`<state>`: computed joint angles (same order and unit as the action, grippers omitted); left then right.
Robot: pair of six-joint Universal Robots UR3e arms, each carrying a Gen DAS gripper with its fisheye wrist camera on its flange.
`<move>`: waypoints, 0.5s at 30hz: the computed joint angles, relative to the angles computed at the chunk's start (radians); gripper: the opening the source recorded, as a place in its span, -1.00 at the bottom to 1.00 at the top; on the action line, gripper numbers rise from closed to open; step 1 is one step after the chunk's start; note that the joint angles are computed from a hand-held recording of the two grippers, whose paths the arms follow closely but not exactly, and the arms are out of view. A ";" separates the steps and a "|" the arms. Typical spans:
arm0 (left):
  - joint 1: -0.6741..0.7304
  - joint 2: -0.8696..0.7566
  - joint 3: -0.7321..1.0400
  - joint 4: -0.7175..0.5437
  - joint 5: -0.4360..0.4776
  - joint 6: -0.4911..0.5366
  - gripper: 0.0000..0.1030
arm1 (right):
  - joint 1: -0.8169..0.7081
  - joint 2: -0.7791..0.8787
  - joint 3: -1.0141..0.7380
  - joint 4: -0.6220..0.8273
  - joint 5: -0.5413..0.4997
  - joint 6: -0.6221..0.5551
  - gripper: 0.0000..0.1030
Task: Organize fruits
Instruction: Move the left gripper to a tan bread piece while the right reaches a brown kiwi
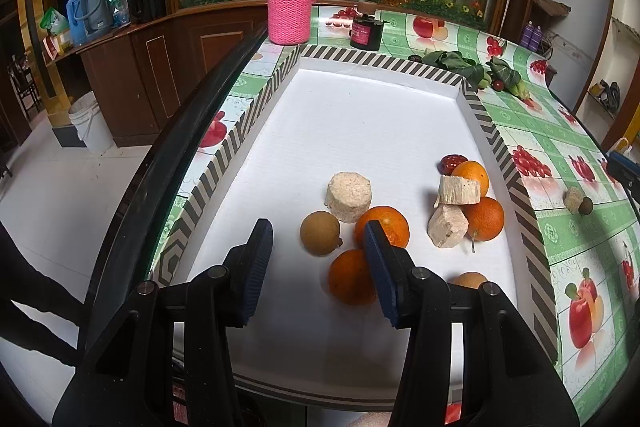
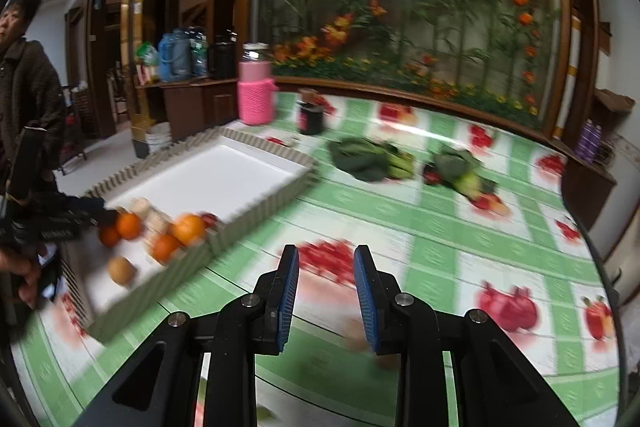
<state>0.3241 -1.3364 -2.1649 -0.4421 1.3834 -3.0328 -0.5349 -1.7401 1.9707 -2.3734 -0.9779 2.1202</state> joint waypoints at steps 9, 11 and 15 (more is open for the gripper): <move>0.008 0.020 0.007 -0.017 -0.003 -0.015 -0.08 | -0.179 0.078 -0.109 0.193 0.019 -0.110 -0.47; 0.031 0.053 0.001 -0.013 -0.048 -0.042 -0.08 | -0.185 0.077 -0.108 0.219 0.018 -0.125 -0.47; 0.014 0.097 0.001 0.027 -0.130 -0.079 -0.08 | -0.172 0.082 -0.123 0.270 0.008 -0.154 -0.47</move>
